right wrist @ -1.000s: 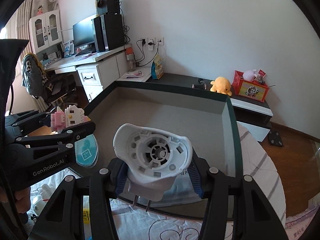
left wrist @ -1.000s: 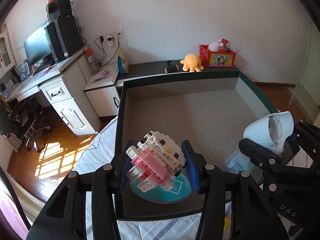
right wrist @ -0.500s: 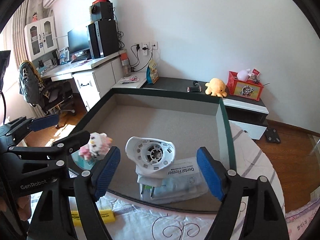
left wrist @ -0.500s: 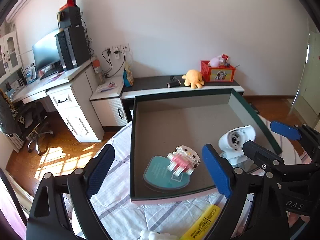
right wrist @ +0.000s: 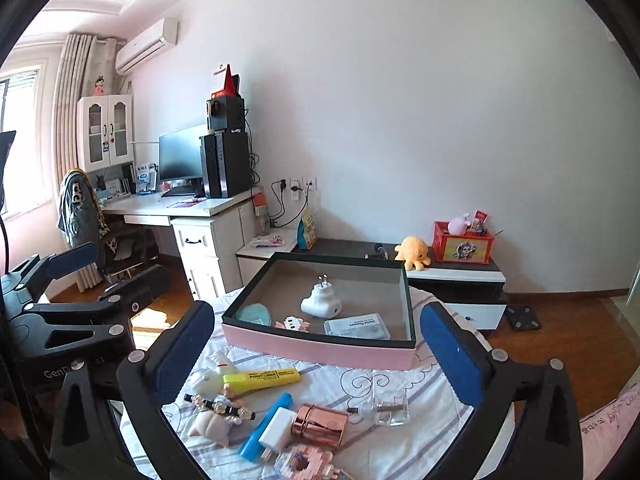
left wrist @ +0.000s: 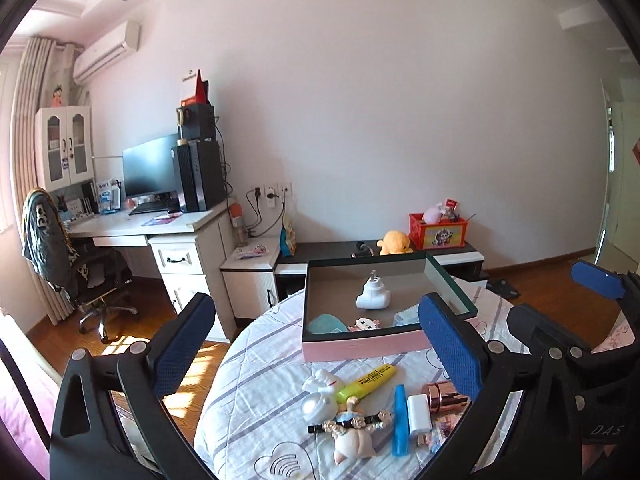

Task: Organize rigid objects
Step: 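Withdraw both tools from the pink box back over the bed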

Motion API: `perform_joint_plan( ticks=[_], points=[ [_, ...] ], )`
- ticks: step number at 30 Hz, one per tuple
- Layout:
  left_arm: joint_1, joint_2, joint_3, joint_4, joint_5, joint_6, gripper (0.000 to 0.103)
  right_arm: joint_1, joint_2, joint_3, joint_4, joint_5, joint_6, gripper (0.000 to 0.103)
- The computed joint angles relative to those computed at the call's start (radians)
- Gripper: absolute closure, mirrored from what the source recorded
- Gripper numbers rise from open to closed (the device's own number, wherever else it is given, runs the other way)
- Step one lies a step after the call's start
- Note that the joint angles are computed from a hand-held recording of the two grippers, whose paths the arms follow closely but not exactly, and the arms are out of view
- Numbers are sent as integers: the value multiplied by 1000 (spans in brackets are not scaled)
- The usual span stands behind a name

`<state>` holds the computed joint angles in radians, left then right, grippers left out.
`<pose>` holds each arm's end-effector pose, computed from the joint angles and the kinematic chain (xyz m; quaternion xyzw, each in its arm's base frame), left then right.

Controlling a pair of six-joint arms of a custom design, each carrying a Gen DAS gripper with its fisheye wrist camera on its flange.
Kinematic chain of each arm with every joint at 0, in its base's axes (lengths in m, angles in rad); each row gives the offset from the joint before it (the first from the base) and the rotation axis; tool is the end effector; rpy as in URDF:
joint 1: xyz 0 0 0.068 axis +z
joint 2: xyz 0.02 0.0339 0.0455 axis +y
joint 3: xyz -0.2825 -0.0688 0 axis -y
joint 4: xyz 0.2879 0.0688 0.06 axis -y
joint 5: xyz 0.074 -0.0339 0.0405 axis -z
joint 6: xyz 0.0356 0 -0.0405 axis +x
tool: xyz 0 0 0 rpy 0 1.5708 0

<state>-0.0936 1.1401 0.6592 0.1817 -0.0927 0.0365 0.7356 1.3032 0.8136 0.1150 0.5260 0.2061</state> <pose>0.2887 -0.0238 0.2580 0.0248 0.8038 0.0203 0.5940 0.2530 0.2049 0.2652 -0.0675 0.8085 0.0552 0.5820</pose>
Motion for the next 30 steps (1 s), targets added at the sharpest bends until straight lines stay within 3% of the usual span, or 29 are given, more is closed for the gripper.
perform_joint_plan(
  ticks=[8,13,20,30],
  points=[
    [-50,-446,-197,-183,-76,-32,0,250,-233,-151,-71,264,108,0],
    [-89,-627,-243,-302,-109,-17,0,377,-308,-185,-127,416,136,0],
    [-122,-765,-247,-413,-116,-31,0,504,-365,-191,-180,565,155,0],
    [-158,-778,-250,-424,-147,-35,0,529,-366,-196,-194,595,174,0]
  ],
)
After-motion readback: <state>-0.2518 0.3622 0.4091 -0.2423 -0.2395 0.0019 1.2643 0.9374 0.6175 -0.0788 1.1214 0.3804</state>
